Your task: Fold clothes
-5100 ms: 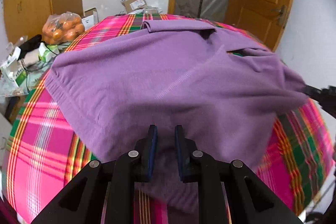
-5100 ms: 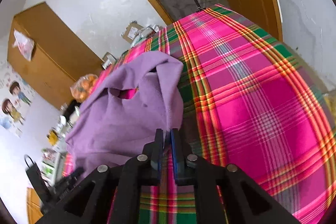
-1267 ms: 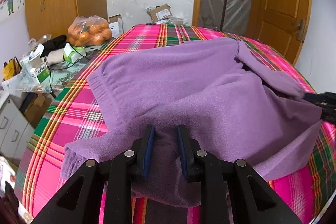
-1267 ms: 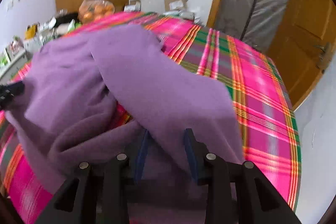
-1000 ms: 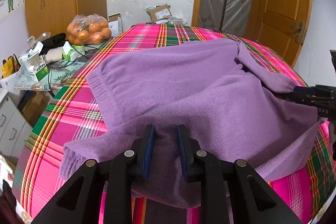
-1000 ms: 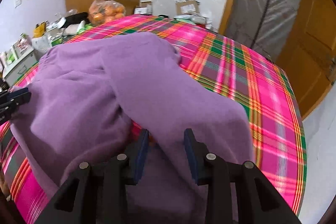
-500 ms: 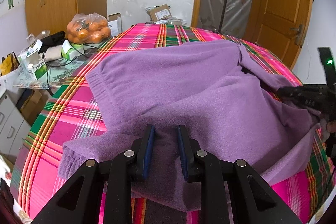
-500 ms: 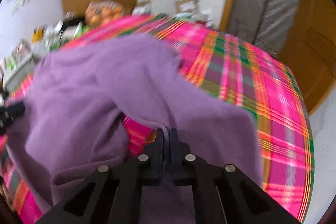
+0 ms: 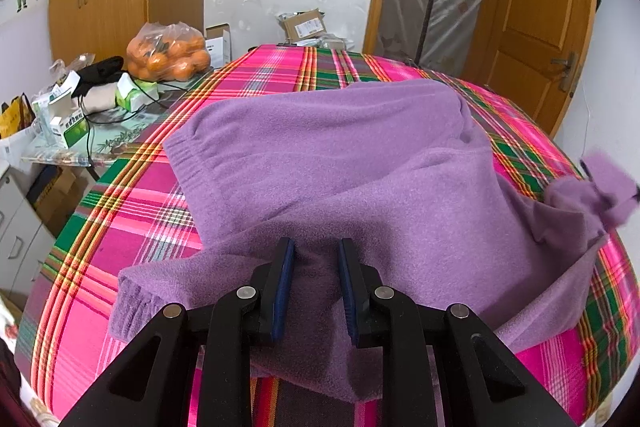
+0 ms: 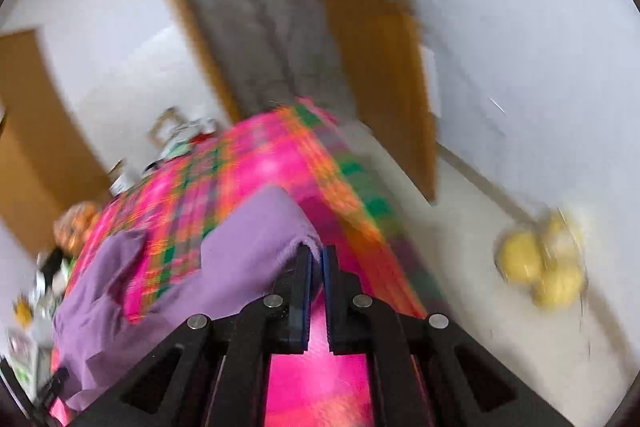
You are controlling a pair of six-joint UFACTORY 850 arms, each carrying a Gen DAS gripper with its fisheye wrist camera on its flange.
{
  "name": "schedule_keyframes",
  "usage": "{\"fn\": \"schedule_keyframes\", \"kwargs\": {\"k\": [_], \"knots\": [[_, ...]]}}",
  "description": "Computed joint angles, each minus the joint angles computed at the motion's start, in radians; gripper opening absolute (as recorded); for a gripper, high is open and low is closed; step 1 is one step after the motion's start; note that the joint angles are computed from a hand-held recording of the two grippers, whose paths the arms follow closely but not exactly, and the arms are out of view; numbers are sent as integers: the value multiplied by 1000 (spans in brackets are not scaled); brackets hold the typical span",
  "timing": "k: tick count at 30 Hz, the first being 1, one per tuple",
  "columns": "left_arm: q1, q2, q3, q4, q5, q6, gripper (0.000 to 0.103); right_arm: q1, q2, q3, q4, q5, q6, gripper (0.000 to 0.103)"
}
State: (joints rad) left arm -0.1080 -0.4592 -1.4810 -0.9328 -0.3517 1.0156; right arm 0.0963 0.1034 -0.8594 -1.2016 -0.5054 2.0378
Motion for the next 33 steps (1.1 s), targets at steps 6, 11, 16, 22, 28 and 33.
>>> {"fn": "schedule_keyframes", "kwargs": {"k": [6,11,16,22,28,33], "knots": [[1,2,-1,22,-1,-10,23,-39,93,124,92,-24,85,6],[23,5,-23,26,-57,-43,23,-34,184,163,-26,-107,194,7],[45,36,8,-46,-24,-37,23,1,127,113,-108,-10,84,34],[71,33,11,17,-20,-148,23,70,-35,9,-6,54,-320,37],[76,31,9,30,-19,-164,23,57,-105,-37,52,11,-447,13],[85,37,17,2,-15,-157,23,23,-18,24,-109,-114,-75,5]]}}
